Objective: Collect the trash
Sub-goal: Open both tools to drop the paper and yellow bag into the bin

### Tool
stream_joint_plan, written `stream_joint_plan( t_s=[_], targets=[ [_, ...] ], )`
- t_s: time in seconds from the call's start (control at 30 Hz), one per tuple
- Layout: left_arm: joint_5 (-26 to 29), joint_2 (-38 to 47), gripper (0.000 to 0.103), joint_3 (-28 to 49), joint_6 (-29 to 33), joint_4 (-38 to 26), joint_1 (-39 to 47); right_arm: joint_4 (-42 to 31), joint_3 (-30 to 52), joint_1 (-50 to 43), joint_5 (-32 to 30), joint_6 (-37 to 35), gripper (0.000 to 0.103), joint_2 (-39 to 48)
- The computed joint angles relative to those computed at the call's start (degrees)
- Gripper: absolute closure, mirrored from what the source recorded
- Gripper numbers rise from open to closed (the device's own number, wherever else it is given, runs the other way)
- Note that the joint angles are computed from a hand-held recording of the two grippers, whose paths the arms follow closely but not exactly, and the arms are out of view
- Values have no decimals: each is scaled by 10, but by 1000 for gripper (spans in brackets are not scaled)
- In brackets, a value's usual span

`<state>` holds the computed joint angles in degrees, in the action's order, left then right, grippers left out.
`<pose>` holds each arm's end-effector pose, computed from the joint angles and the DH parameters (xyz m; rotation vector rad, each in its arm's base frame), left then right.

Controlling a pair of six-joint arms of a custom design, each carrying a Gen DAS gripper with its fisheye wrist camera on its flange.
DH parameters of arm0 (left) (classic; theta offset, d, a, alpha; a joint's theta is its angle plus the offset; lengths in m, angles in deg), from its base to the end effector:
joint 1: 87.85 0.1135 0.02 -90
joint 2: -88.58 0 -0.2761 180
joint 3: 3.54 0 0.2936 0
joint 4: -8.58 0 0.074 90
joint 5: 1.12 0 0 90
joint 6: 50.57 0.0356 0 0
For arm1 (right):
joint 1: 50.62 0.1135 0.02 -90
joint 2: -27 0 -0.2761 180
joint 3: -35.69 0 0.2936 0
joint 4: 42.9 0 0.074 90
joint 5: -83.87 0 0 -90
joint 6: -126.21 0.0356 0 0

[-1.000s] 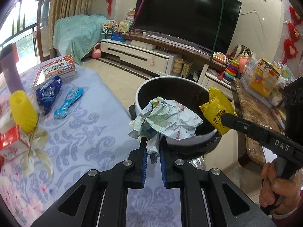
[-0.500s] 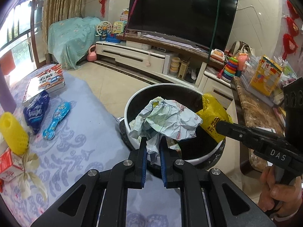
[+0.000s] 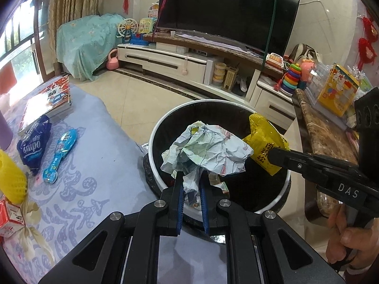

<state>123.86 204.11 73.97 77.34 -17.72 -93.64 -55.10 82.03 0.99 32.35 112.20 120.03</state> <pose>0.4108 -0.0622 0.0888 1.0916 2.2422 -0.5964 0.1966 0.2125 0.0884 0.7055 2.2054 0.2205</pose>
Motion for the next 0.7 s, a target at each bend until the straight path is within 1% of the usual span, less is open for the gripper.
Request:
stream_joint_plan(
  t_s=[0.17,0.23,0.27,0.3,0.4,0.43,0.5,0.53,0.57,0.6,0.63,0.67,0.7],
  targets=[
    [-12,10,92,16,-9,-7,-14,-1,0,-19,-20,-10,93,-4],
    [-13,14,92,25,-13,-15,-19,2,-5,-27,-28,-16,92,-9],
    [-16,18,91,33,-16,-22,-23,-2,-5,-31,-31,-16,89,-12],
    [-19,20,87,36,-17,-24,-24,-3,-6,-36,-37,-18,89,-15],
    [-23,29,83,56,-20,-46,-29,0,-15,-46,-48,-16,88,-28],
    [-24,29,81,60,-20,-50,-29,-1,-18,-46,-46,-13,88,-34],
    [-21,28,67,59,-23,-48,-27,-5,-22,-45,-41,-8,82,-42],
    [-18,24,65,53,-24,-40,-23,-11,-22,-41,-36,-3,80,-47],
    [-19,23,62,50,-25,-38,-21,-10,-24,-39,-35,-1,74,-49],
    [-17,22,62,47,-24,-36,-18,-10,-25,-36,-32,2,64,-50],
    [-10,22,62,46,-23,-41,-11,-9,-24,-34,-30,4,60,-49],
    [-5,18,62,40,-22,-41,-4,-9,-24,-31,-29,7,53,-47],
    [-1,14,62,35,-20,-41,1,-9,-23,-28,-27,10,51,-45]
  ],
)
